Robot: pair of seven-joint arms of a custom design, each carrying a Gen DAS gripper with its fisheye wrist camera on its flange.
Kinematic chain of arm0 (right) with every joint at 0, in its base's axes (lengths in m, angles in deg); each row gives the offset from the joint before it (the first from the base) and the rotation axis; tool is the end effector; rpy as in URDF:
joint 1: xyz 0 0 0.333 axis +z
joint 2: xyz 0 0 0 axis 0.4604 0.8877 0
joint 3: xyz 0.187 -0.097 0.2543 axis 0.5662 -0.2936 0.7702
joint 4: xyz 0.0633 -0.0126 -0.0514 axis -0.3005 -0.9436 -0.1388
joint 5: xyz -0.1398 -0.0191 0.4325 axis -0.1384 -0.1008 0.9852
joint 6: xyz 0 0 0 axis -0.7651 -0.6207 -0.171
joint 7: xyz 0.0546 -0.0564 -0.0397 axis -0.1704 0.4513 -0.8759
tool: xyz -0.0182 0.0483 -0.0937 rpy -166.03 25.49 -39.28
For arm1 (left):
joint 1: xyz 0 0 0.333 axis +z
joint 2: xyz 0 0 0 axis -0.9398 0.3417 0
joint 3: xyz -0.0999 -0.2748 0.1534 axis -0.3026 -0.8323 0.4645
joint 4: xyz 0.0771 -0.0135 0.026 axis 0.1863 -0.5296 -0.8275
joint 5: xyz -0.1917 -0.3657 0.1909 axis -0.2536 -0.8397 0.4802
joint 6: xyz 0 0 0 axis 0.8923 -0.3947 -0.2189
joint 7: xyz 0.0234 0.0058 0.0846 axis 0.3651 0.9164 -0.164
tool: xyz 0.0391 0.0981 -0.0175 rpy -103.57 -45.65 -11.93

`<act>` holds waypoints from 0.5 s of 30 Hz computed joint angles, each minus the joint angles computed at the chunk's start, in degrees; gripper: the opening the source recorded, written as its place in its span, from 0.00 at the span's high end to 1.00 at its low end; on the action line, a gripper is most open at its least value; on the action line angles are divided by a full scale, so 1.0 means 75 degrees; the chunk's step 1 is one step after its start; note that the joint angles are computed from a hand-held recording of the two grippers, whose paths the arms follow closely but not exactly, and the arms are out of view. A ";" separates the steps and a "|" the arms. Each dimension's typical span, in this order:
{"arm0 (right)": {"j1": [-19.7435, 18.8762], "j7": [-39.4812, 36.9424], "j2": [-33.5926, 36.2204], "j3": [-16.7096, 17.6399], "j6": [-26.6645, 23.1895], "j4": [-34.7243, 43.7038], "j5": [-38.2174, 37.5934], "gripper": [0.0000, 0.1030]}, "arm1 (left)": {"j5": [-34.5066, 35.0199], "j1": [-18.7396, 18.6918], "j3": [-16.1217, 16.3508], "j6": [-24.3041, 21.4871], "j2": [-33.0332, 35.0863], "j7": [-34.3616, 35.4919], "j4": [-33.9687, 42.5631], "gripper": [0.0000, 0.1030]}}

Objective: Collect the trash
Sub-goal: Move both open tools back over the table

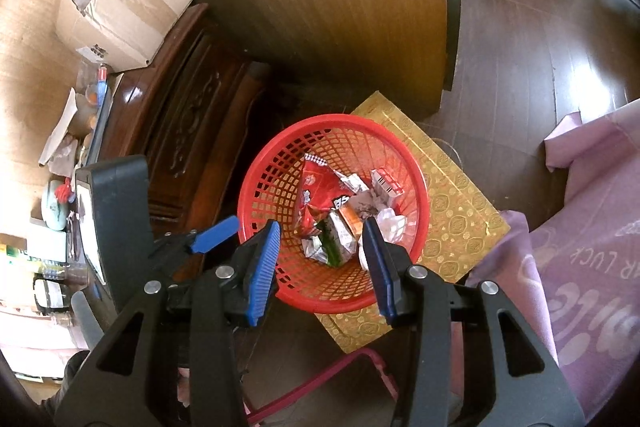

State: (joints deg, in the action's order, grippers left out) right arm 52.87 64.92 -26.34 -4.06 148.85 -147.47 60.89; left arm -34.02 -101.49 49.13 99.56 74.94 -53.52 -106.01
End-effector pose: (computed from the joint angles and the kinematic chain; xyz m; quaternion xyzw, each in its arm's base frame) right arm 0.5666 0.4009 0.4219 -0.9174 0.3228 0.1361 0.1887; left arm 0.4334 -0.5010 0.3727 -0.9334 0.3347 -0.0704 0.1090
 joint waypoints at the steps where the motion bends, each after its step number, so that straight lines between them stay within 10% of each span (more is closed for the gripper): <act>1: -0.0009 -0.0007 -0.0014 -0.0005 0.0014 -0.0015 0.0017 0.56 | -0.0029 0.0003 -0.0003 -0.0055 -0.0005 0.0027 0.0023 0.41; 15: -0.0236 0.0165 -0.0280 -0.0081 0.0403 -0.0205 0.0533 0.44 | 0.0106 -0.0112 0.0005 -0.0728 0.0122 0.0042 0.0661 0.24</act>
